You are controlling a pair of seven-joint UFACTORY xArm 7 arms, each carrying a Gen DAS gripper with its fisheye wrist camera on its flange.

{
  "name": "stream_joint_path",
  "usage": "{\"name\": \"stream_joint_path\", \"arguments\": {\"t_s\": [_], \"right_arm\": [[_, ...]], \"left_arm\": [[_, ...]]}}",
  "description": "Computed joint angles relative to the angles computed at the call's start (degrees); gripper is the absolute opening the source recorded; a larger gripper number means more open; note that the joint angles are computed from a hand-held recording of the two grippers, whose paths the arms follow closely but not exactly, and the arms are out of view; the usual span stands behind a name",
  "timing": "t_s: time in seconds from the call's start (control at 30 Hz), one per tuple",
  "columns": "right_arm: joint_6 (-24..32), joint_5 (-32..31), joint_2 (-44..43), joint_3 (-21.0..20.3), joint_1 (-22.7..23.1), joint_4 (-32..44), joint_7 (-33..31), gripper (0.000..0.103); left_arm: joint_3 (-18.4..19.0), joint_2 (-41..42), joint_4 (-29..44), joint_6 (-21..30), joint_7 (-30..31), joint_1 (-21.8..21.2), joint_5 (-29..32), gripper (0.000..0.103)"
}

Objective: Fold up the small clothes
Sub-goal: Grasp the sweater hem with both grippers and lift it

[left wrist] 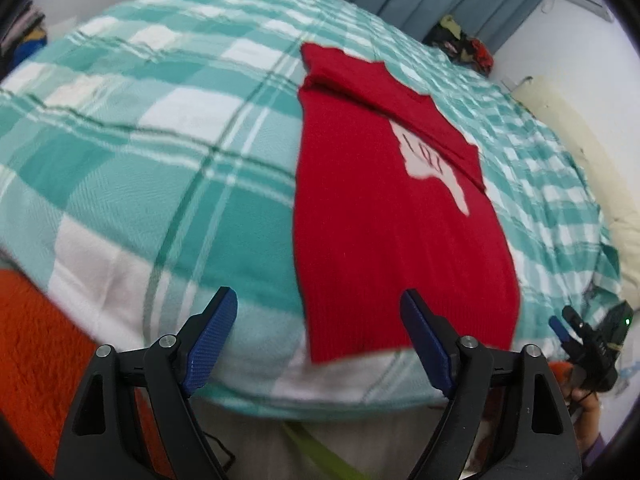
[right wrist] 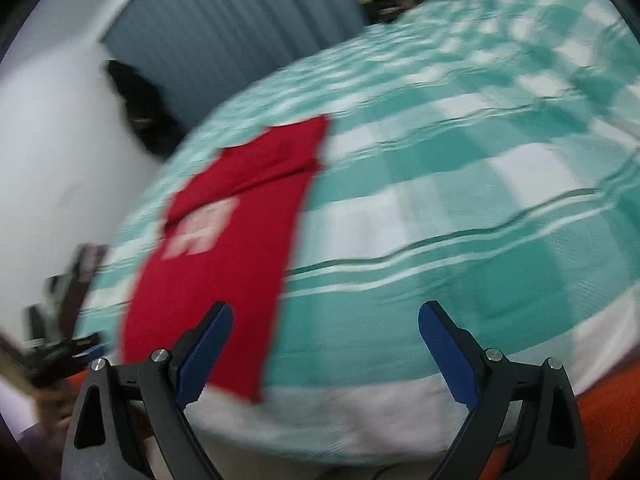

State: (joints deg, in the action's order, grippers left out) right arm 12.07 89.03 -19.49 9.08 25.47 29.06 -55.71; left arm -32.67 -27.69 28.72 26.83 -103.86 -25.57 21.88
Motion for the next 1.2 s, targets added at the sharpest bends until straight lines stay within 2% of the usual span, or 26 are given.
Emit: {"name": "stream_joint_path", "arguments": {"t_s": [0.03,0.07,0.1,0.13,0.2,0.3,0.4,0.43,0.47,0.5,0.53,0.57,0.6,0.63,0.77,0.9,1.0,1.07,1.13,1.2], "right_arm": [[4.7,-1.7,-0.1,-1.2,0.1,-0.1,1.0,0.094],[9.0,-3.2,0.6,-2.1,0.2,0.0,1.7,0.093],[12.6,-4.8,2.1,-2.4,0.5,0.4,2.3,0.09],[14.4,-6.4,4.0,-1.8,0.8,1.1,2.7,0.085],[15.1,-9.0,6.9,-0.4,1.4,2.7,3.5,0.082],[16.2,-1.4,9.6,-0.1,2.1,5.3,-2.7,0.082],[12.8,0.7,13.0,1.6,1.4,7.6,-1.7,0.08],[13.6,1.9,14.3,1.6,1.1,8.1,-1.8,0.078],[14.7,1.6,15.3,1.6,0.7,8.7,-1.3,0.069],[16.1,0.8,16.1,1.5,0.2,9.2,-0.9,0.052],[17.4,-0.6,16.7,1.6,-0.1,9.7,-0.4,0.03],[17.7,-1.7,17.0,1.9,-0.2,10.1,-0.1,0.02],[18.1,-2.7,16.9,2.0,-0.4,10.2,0.4,0.012],[18.2,-3.2,16.6,2.3,-0.4,10.2,0.7,0.01],[19.9,0.3,12.8,1.5,-0.8,8.9,-0.3,0.009],[22.4,5.8,13.1,0.0,-2.4,11.9,-2.0,0.009],[22.0,7.9,18.5,0.1,-3.5,19.5,-2.0,0.009],[20.2,6.8,24.5,0.4,-4.2,27.6,-0.1,0.009],[17.5,3.0,30.2,0.7,-4.8,35.5,2.3,0.009],[16.0,-2.5,36.8,1.1,-5.6,44.0,6.3,0.009]], "left_arm": [[0.6,0.4,-0.7,-2.0,0.2,-0.7,-0.7,0.077],[1.4,1.3,-1.4,-5.0,0.6,-1.1,-1.3,0.068],[2.1,2.5,-1.6,-7.5,1.6,-1.2,-1.7,0.061],[2.5,3.8,-1.2,-8.5,2.8,-1.2,-1.9,0.06],[2.3,6.1,0.4,-8.4,4.8,-0.7,-1.3,0.059],[2.3,8.3,1.5,-9.8,5.8,0.0,-0.4,0.059],[2.8,9.3,1.4,-10.3,5.3,0.0,-0.8,0.062],[3.1,9.5,1.2,-11.1,5.3,-0.1,-1.0,0.063],[3.5,10.0,1.3,-11.2,5.9,-0.4,-1.2,0.063],[3.7,10.3,1.6,-10.7,6.4,-0.7,-1.3,0.059],[4.0,10.6,2.3,-9.1,7.4,-1.3,-1.7,0.055],[4.3,10.9,3.0,-7.5,8.0,-1.8,-2.1,0.024],[5.2,11.1,2.9,-7.3,9.0,-2.9,-3.4,0.006],[6.0,10.7,1.7,-9.5,8.9,-3.5,-4.4,0.005],[5.4,6.5,0.2,-11.0,7.1,-2.9,-5.6,0.004],[6.3,4.4,0.3,-17.2,9.4,1.1,-5.4,0.004],[10.2,8.4,3.6,-21.5,15.5,5.1,-6.2,0.004],[13.3,13.1,7.9,-22.6,21.1,7.7,-6.3,0.004],[15.0,17.9,12.9,-21.7,25.4,10.0,-6.3,0.004],[19.0,24.4,19.0,-21.7,32.5,9.5,-10.0,0.004]]}}
